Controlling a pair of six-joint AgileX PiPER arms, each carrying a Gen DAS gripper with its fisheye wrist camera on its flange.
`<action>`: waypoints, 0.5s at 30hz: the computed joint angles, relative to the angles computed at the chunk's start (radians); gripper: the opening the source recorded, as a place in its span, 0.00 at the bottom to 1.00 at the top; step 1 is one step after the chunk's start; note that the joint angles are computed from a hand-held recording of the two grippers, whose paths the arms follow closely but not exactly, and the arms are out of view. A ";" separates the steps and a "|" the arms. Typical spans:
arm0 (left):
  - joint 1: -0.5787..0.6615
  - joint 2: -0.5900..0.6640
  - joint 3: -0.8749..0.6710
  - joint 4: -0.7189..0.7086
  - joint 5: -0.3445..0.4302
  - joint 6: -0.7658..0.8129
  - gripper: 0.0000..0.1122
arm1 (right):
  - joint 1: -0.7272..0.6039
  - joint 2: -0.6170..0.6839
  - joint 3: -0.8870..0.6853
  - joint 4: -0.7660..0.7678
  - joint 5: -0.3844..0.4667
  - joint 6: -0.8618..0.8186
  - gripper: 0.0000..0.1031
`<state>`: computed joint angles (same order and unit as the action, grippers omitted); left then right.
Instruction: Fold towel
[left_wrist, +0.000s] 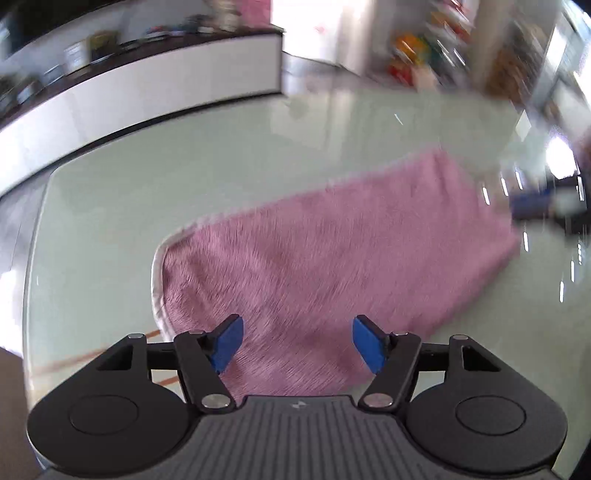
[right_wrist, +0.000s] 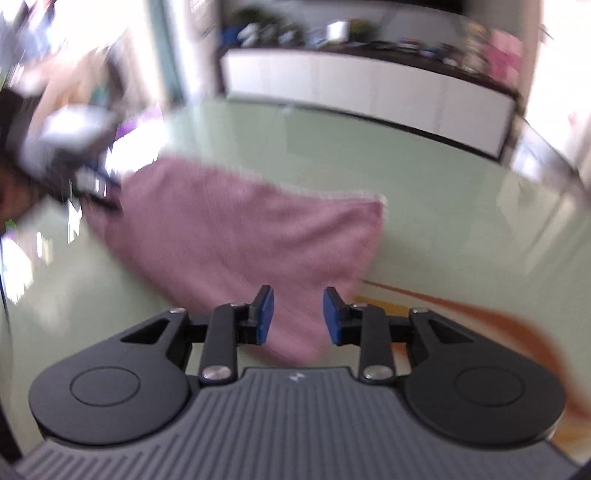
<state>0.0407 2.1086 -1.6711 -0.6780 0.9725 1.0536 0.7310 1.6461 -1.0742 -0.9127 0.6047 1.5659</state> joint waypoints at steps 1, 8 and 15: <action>-0.013 -0.035 0.057 -0.014 -0.039 -0.065 0.61 | 0.030 0.035 -0.036 -0.024 0.039 0.100 0.29; -0.134 -0.211 0.469 -0.104 -0.427 -0.118 0.61 | 0.233 0.350 -0.318 -0.113 0.353 0.471 0.29; -0.142 -0.288 0.595 -0.234 -0.564 0.080 0.59 | 0.276 0.416 -0.361 -0.154 0.415 0.473 0.29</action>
